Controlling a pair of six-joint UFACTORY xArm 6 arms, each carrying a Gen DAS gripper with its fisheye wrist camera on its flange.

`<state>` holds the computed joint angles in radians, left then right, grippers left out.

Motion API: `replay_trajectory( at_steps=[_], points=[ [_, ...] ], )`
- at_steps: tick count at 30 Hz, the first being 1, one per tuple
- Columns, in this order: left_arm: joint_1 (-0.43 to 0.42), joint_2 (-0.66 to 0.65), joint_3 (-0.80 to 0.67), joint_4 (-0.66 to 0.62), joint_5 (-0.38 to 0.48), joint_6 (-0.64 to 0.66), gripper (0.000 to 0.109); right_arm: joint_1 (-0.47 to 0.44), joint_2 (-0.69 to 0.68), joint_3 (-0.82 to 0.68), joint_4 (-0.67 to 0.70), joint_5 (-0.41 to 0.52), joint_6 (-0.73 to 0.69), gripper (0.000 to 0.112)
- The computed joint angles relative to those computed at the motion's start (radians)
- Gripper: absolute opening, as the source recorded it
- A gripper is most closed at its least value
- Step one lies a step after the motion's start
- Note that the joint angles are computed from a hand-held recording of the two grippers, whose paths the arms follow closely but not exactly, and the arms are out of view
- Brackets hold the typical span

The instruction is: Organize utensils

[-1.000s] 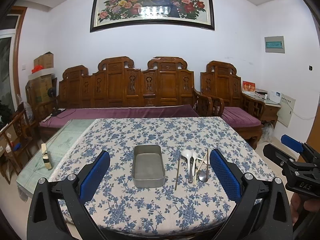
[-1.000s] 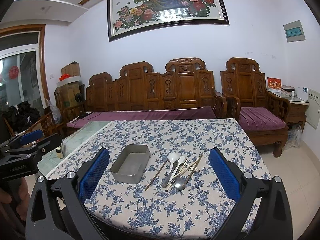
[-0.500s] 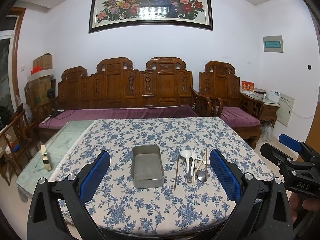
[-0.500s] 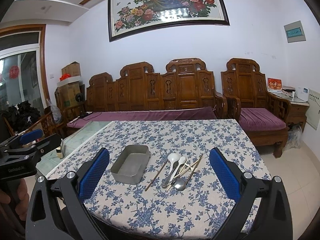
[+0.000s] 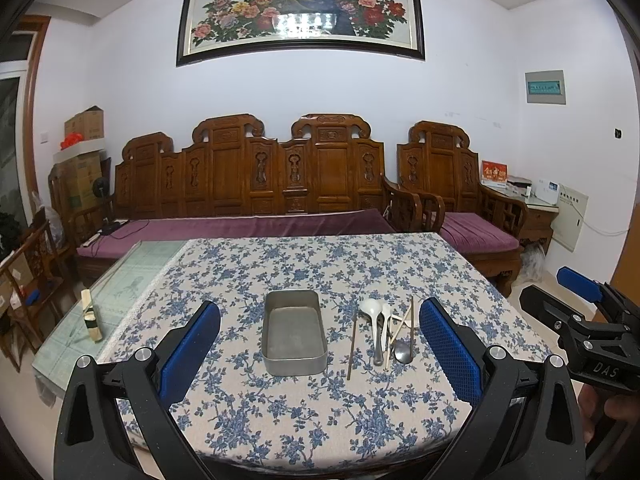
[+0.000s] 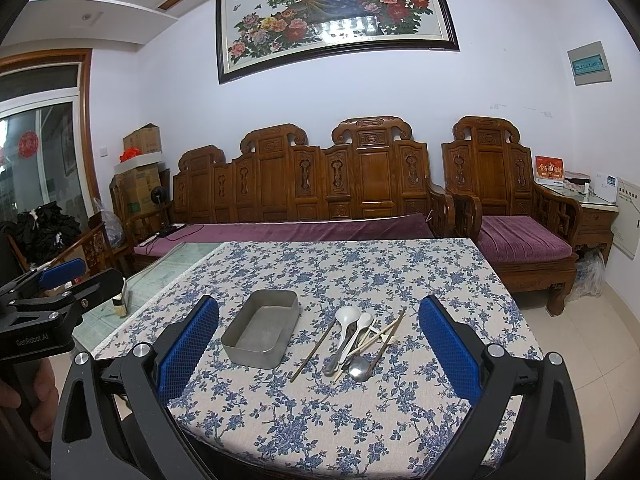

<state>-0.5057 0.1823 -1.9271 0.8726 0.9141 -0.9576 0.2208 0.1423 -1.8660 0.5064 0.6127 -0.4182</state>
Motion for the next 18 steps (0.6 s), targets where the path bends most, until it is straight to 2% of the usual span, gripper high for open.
replay_trajectory(
  at_steps=[18],
  points=[
    [-0.002, 0.002, -0.002, -0.003, 0.000, 0.002, 0.097, -0.001, 0.004, -0.005, 0.001, 0.001, -0.002, 0.101]
  ],
)
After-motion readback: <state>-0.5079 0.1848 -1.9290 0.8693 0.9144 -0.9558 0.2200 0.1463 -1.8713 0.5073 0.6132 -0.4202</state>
